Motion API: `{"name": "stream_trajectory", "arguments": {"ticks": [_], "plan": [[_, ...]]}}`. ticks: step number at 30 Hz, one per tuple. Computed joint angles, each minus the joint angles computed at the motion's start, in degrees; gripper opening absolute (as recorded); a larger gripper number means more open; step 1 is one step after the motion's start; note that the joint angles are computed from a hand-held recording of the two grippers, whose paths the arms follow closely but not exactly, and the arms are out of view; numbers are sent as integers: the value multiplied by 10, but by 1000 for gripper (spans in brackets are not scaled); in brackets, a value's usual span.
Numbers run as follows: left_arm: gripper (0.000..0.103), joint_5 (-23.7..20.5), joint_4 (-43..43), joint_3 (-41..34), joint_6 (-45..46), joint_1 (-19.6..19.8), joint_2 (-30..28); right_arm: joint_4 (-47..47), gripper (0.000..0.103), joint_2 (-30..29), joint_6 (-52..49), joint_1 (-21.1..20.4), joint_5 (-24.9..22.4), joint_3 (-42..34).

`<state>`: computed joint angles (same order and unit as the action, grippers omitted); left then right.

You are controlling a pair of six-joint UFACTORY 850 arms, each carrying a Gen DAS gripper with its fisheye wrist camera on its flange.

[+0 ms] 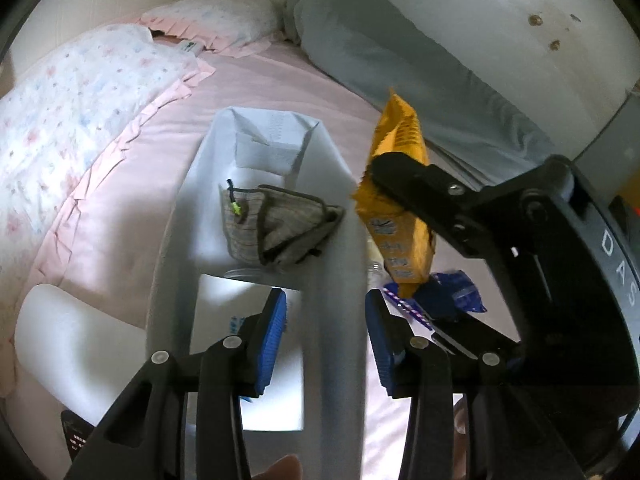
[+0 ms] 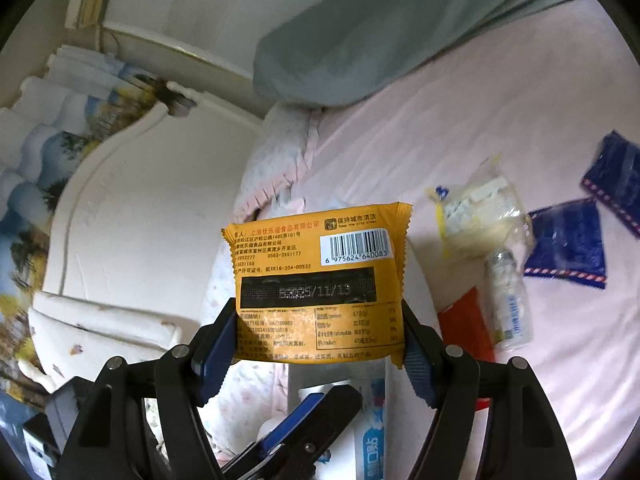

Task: Organize objects
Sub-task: 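Carry the yellow packet over the white bag and open the right gripper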

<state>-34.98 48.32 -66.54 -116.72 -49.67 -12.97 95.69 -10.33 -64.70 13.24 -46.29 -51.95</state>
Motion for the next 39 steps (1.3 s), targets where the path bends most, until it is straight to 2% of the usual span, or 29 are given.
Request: {"name": "stream_trajectory", "arguments": {"ticks": [4,8,10,15,21,29,39], "plan": [[39,1,12,10,-24,0,5,-37,73,-7,8,3,-4,-13],[39,-25,7,6,-37,-2,5,-84,75,2,44,3,-8,-16],[39,-27,12,8,-54,-4,7,-87,78,7,56,-1,-17,-13],[40,-24,26,7,-76,-9,11,-40,78,26,36,-17,-68,8],[40,-32,16,-9,-53,-16,3,-32,78,75,28,-21,-18,33],[41,-57,5,-39,-17,-26,-16,-67,78,102,80,-24,40,43],[41,-72,-31,-89,36,-37,-53,-88,78,94,120,-47,52,40]]}}
